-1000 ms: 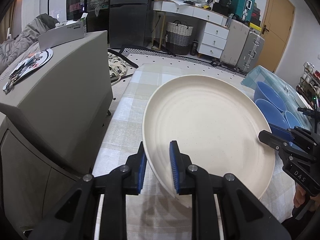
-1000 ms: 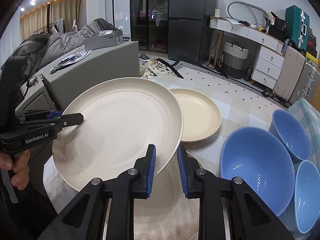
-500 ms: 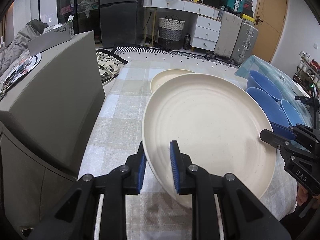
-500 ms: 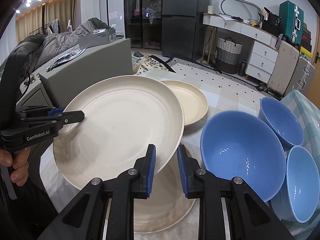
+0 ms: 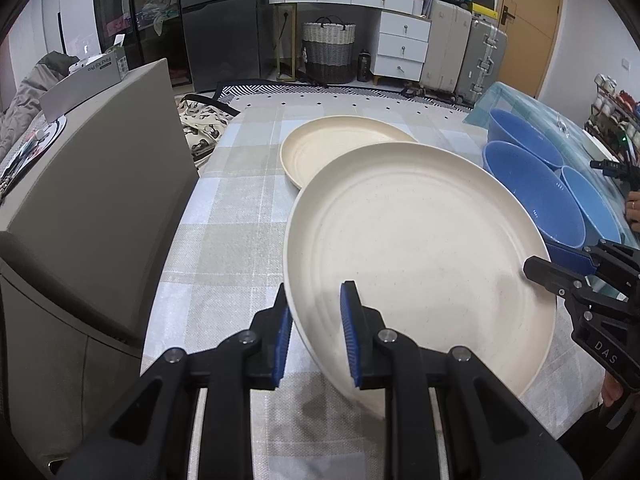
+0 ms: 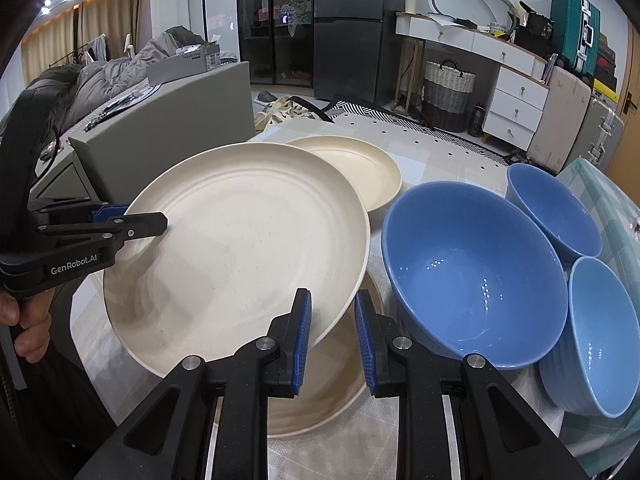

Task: Organize plates and bowls
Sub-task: 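Lower the held plate onto the other large cream plate with both grippers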

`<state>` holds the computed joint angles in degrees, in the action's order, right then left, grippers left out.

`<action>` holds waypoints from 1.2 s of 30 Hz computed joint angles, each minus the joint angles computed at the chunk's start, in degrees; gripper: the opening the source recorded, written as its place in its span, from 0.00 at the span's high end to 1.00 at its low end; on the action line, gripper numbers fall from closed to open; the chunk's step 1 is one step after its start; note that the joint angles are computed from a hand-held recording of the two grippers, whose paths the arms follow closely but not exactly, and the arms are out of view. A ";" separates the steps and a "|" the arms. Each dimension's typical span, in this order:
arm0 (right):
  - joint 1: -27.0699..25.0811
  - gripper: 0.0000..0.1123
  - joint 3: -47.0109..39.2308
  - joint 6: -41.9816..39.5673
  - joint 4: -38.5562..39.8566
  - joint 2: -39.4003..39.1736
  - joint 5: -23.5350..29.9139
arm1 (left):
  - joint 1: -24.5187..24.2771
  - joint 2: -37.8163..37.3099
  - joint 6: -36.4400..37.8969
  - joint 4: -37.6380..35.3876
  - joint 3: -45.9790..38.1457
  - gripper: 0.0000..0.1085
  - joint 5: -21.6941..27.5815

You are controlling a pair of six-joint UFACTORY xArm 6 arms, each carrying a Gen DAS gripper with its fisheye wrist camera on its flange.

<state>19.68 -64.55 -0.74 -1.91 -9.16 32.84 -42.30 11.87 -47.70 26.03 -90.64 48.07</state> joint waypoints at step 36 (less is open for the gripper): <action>-1.25 0.80 1.27 0.71 -1.74 0.54 4.18 | -2.35 7.89 6.28 -1.00 -9.02 0.79 9.08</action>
<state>18.44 -63.28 -0.03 -3.65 -8.63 37.01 -44.65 19.76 -41.42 25.04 -99.66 57.15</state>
